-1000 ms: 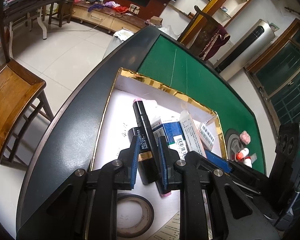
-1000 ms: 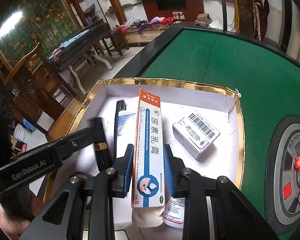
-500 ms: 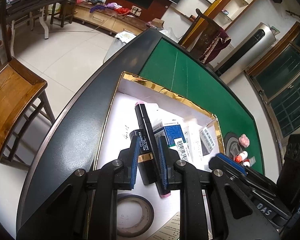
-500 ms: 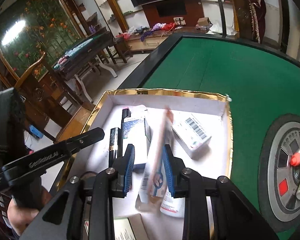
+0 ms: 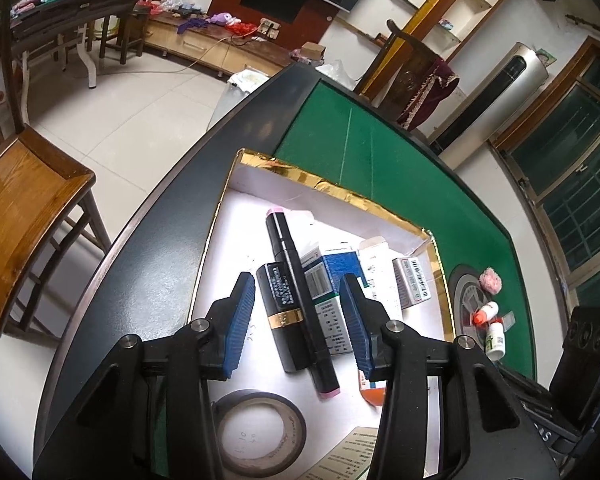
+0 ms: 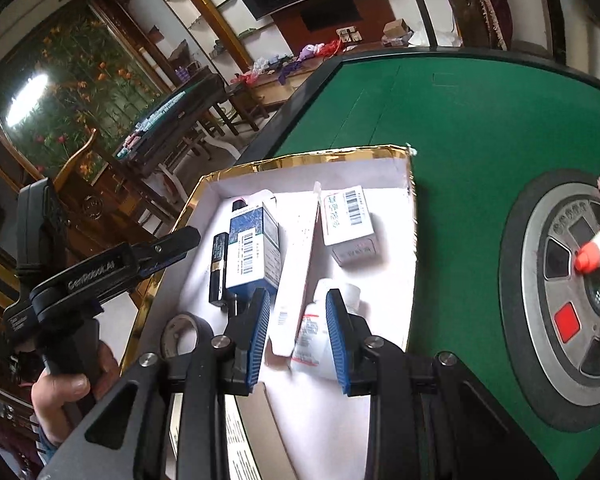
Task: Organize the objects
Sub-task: 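Grasp the orange-capped white bottle with the left gripper while the right gripper approaches the white pill bottle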
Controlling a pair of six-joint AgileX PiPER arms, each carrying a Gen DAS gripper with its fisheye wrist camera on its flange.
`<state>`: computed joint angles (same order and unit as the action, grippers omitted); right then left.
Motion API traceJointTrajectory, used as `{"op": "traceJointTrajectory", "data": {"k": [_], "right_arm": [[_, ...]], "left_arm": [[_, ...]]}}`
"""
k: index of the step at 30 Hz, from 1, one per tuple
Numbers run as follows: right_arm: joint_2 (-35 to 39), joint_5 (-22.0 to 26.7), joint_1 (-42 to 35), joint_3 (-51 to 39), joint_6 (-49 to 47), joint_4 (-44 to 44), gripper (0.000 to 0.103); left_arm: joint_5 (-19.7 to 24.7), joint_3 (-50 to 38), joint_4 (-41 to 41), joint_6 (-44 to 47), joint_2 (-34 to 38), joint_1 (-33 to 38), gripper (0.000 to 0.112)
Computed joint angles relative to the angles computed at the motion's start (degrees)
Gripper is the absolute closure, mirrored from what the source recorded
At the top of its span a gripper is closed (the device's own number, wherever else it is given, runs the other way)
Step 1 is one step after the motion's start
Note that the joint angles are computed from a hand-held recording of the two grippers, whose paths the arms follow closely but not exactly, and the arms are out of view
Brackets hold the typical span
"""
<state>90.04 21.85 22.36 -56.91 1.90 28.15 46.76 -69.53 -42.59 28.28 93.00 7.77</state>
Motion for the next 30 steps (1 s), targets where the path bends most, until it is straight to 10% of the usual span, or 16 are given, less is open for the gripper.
{"op": "traceJointTrajectory", "data": {"k": [5, 14, 19, 30], "right_arm": [[-9.5, -2.8, -1.6, 9.5, -5.0, 2.4, 0.040], [-29.7, 9.4, -32.4, 23.3, -35.0, 21.9, 0.040], [-27.0, 21.7, -53.1, 23.3, -49.8, 29.3, 0.040], [-23.7, 29.9, -67.1, 22.3, -54.6, 33.1, 0.040]], "left_arm": [[-0.1, 1.2, -2.3, 2.8, -2.0, -1.0, 0.069], [-0.4, 2.0, 2.0, -0.2, -7.4, -18.3, 0.070], [-2.7, -0.8, 12.4, -11.4, -5.2, -31.2, 0.070], [4.4, -25.1, 39.7, -30.1, 11.4, -50.9, 0.070]]}}
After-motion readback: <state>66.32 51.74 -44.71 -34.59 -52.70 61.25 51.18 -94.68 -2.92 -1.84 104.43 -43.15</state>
